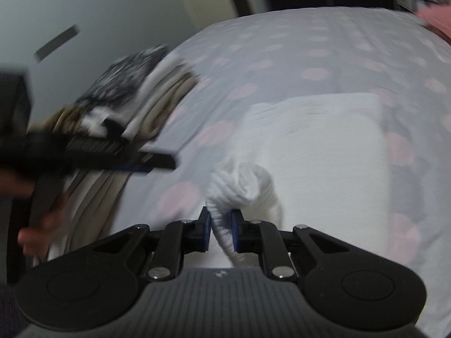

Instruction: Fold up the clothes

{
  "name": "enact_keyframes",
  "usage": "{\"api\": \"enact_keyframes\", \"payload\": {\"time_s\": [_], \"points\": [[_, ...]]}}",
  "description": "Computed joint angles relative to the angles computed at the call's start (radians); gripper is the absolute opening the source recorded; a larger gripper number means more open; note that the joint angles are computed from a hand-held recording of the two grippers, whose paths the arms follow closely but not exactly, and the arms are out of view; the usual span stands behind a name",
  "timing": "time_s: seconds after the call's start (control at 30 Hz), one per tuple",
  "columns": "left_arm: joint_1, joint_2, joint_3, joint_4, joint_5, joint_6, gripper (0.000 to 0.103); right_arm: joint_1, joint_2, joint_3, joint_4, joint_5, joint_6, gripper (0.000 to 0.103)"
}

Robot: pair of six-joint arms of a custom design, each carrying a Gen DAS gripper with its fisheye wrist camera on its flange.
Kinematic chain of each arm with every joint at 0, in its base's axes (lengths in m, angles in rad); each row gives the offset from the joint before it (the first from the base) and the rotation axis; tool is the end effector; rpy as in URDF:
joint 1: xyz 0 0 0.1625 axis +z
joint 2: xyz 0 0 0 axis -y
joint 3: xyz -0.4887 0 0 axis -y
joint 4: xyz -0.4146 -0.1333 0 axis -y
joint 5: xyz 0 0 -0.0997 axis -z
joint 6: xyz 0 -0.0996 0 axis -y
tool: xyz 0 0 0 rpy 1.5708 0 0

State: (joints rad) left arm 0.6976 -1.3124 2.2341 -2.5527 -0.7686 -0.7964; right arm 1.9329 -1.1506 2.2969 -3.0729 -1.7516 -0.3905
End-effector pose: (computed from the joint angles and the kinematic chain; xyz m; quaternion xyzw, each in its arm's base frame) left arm -0.2356 -0.4648 0.2416 0.0236 0.9200 -0.3078 0.2415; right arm 0.2842 -0.4246 0.1738 0.3453 -0.9175 0.1750 0.0913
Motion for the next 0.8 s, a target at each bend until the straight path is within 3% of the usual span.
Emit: {"api": "enact_keyframes", "payload": {"time_s": [0.3, 0.4, 0.5, 0.6, 0.67, 0.7, 0.73, 0.8], "points": [[-0.007, -0.003, 0.012, 0.009, -0.032, 0.022, 0.053, 0.034, 0.045, 0.041, 0.040, -0.005, -0.020, 0.022], [-0.005, 0.004, 0.020, -0.017, -0.064, 0.047, 0.053, 0.036, 0.021, 0.056, 0.051, -0.016, -0.030, 0.022], [0.001, 0.016, 0.027, -0.046, -0.109, 0.076, 0.053, 0.035, -0.027, 0.078, 0.063, -0.045, -0.060, 0.033], [-0.007, 0.033, 0.030, -0.036, -0.133, 0.093, 0.052, 0.030, -0.079, 0.111, 0.041, -0.104, -0.100, 0.036], [-0.009, 0.043, 0.030, -0.017, -0.142, 0.100, 0.048, 0.020, -0.100, 0.135, 0.011, -0.137, -0.111, 0.039], [-0.011, 0.049, 0.030, -0.007, -0.148, 0.102, 0.042, 0.013, -0.110, 0.146, -0.002, -0.150, -0.114, 0.039], [-0.007, 0.052, 0.028, 0.007, -0.157, 0.100, 0.029, 0.002, -0.118, 0.155, -0.010, -0.163, -0.118, 0.040], [0.000, 0.056, 0.027, 0.037, -0.167, 0.086, 0.018, -0.023, -0.132, 0.171, -0.027, -0.189, -0.128, 0.040]]}}
